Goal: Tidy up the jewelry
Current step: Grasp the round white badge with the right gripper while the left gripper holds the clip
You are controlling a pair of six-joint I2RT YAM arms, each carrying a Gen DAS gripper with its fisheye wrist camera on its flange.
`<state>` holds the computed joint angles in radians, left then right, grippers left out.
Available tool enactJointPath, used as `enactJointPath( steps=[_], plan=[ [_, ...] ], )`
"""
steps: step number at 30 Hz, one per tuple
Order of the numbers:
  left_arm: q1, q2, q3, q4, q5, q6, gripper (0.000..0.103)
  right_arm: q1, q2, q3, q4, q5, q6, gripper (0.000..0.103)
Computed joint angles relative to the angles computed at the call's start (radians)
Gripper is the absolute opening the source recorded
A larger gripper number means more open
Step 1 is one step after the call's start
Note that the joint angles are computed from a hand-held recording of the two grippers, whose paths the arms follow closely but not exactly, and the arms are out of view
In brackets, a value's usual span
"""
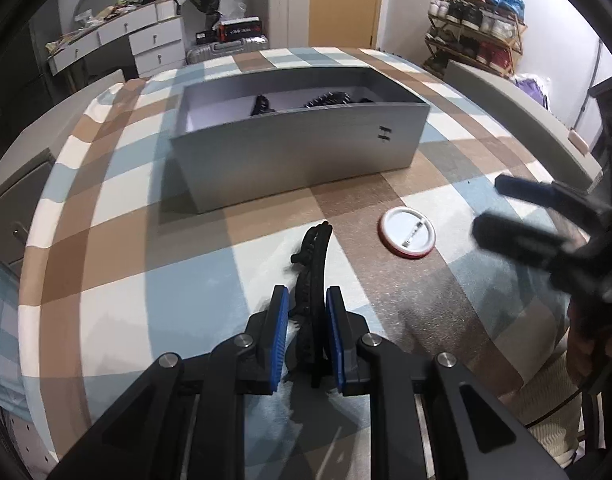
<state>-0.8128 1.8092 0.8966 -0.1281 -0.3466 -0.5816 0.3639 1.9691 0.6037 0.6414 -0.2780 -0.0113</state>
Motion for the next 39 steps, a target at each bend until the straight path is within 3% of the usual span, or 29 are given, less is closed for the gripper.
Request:
enactJointPath(
  steps=[8,12,20,25,28,39],
  plan=[
    [0.019,-0.079,-0.082,0.056,-0.030,-0.023,0.014,0.105,0.066,0.080,-0.054,0.141,-0.027,0.096],
    [0.033,-0.104,-0.121,0.089,-0.025,-0.040,0.014,0.124,0.091,0.130,-0.115,0.183,-0.028,0.081],
    [0.050,-0.128,-0.162,0.116,-0.018,-0.062,0.014,0.166,0.107,0.148,-0.135,0.273,-0.055,0.065],
    [0.055,-0.139,-0.186,0.130,-0.011,-0.076,0.014,0.192,0.104,0.132,-0.107,0.282,-0.082,0.041],
    [0.057,-0.156,-0.198,0.132,-0.016,-0.082,0.014,0.201,0.106,0.126,-0.093,0.296,-0.084,0.041],
    [0.074,-0.199,-0.208,0.121,-0.005,-0.100,0.014,0.147,0.017,0.057,-0.024,0.115,-0.045,0.041]
  ],
)
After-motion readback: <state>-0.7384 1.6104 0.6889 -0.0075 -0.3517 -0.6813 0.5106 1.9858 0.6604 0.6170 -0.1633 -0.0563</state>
